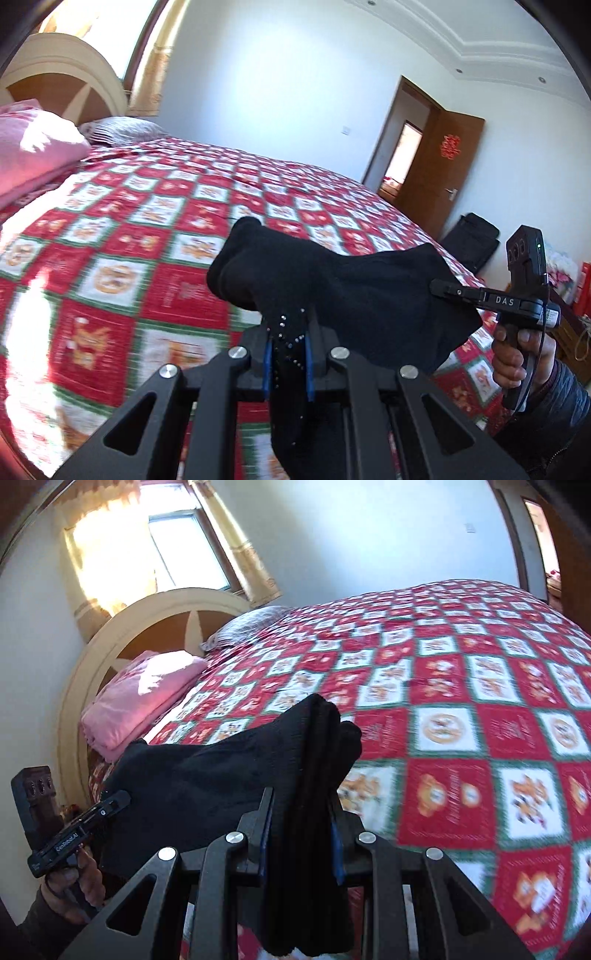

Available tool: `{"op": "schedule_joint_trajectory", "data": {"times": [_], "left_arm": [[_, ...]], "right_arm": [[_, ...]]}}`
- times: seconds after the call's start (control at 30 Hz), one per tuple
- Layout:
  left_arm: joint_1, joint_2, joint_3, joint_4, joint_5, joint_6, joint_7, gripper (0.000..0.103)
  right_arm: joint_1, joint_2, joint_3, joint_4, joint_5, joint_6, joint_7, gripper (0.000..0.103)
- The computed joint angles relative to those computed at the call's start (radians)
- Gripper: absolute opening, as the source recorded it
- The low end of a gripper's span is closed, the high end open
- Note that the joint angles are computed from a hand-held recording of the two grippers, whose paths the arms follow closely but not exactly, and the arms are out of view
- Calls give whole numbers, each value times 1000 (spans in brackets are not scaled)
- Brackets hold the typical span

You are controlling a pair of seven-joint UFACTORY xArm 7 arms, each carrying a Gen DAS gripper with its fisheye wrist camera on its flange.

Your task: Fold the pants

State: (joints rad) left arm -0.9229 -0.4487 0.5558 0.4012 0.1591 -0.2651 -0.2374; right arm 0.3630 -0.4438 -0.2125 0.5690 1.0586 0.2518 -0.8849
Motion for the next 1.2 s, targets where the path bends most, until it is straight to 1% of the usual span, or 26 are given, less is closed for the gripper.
{"op": "schedule_joint_trajectory", "data": {"times": [0.07, 0.13, 0.23, 0.3, 0.4, 0.47, 0.57, 0.6, 0.8, 1.0, 1.07, 1.2], "left_arm": [[66, -15, -30, -11, -8, 12, 10, 14], [126, -20, -55, -20, -20, 15, 25, 14], [178, -19, -64, -31, -31, 7, 42, 14], [210, -20, -63, -45, -33, 6, 55, 14], [211, -14, -23, -61, -29, 2, 65, 14], [217, -16, -8, -74, -26, 7, 75, 14], [177, 2, 53, -80, -19, 0, 84, 14], [171, 12, 60, -78, -19, -2, 86, 14], [240, 40, -12, -83, -9, -15, 83, 15], [247, 60, -6, -81, 28, -21, 46, 17], [258, 72, -14, -79, 37, -26, 33, 19], [278, 88, -28, -78, 69, -31, 7, 20]], "right_arm": [[43, 69, 4, 53, 46, -3, -29, 26], [57, 124, 25, 96, 100, -5, -68, 26], [61, 197, 68, 151, 165, -2, -103, 26], [53, 240, 99, 182, 184, 4, -107, 26], [29, 297, 151, 218, 175, 8, -88, 26], [11, 330, 184, 235, 163, 0, -72, 26], [-24, 363, 229, 249, 134, -15, -43, 26], [-38, 367, 239, 250, 128, -10, -37, 26], [-90, 392, 283, 258, 78, -7, 11, 26], [-111, 409, 299, 263, 48, -8, 45, 27], [-116, 416, 302, 266, 34, -9, 57, 27], [-122, 431, 310, 269, 13, -23, 76, 27]]}}
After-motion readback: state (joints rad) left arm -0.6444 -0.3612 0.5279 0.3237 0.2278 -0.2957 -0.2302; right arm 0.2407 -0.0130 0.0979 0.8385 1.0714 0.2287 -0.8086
